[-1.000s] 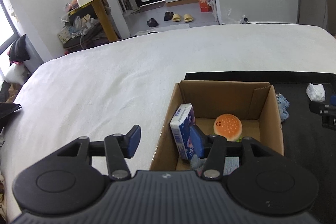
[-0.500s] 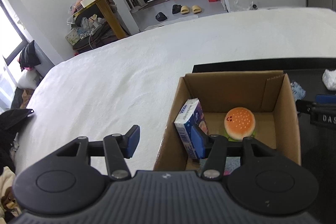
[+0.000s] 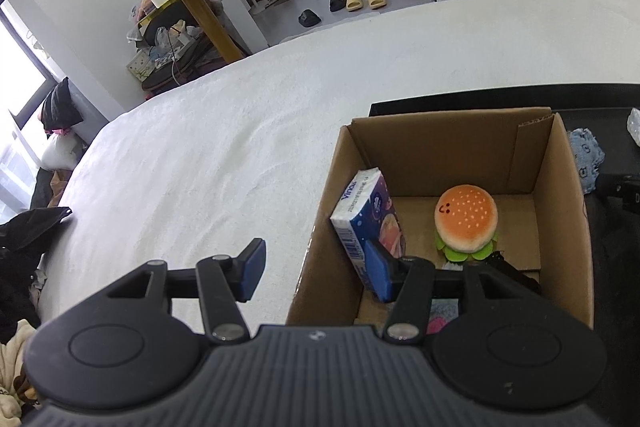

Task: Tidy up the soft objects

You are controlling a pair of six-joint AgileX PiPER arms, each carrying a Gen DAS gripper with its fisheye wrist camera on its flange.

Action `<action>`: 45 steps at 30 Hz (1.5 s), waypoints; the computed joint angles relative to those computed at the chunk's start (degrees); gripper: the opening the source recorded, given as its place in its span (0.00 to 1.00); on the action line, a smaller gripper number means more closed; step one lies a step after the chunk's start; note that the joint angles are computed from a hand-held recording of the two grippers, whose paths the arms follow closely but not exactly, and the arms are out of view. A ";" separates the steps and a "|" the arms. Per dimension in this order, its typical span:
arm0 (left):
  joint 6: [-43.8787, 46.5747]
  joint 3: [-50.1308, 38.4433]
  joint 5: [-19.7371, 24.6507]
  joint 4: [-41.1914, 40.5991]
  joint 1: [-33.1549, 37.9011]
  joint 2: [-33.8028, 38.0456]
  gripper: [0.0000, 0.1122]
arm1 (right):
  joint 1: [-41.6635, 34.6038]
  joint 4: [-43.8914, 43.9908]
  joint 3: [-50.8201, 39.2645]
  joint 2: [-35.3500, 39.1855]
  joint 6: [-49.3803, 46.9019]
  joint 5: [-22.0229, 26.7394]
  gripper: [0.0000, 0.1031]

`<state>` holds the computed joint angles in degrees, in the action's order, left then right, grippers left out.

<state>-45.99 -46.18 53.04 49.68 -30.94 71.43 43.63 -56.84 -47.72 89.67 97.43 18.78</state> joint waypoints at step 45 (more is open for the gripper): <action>19.25 0.64 -2.23 -17.88 11.42 -14.13 0.47 | 12.06 8.07 -1.08 -10.29 -0.44 22.04 0.22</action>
